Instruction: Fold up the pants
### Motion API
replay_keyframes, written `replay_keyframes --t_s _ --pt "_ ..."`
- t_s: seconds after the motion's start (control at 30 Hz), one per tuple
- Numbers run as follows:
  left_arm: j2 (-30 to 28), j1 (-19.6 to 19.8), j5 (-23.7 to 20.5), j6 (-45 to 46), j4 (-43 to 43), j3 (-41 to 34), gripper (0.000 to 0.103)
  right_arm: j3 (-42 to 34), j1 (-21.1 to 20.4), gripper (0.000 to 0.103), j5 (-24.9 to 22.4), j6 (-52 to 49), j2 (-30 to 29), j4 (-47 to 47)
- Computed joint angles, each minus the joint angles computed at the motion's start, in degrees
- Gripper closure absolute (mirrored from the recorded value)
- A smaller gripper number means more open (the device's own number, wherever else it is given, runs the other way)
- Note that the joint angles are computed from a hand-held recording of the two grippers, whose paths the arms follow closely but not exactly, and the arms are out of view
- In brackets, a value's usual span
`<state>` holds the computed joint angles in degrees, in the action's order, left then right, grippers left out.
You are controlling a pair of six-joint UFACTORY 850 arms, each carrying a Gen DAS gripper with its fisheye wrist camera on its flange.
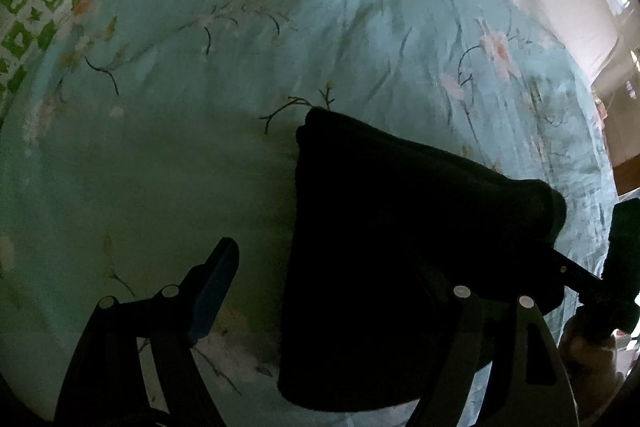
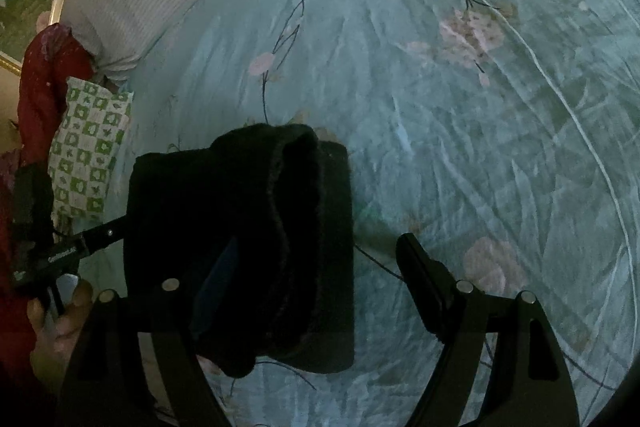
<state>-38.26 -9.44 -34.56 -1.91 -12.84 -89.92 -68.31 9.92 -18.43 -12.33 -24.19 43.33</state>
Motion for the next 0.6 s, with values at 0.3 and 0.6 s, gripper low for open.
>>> replay_keyframes --t_s 0.3,0.6 --pt "-1.2 1.5 -0.2 4.1 -6.7 0.1 0.033 0.3 -0.9 0.033 -2.6 -14.3 -0.4 15.2" --pt "0.6 -0.7 1.6 3.9 -3.9 1.2 0.067 1.2 -2.1 0.048 -6.9 -25.6 -0.5 28.0"
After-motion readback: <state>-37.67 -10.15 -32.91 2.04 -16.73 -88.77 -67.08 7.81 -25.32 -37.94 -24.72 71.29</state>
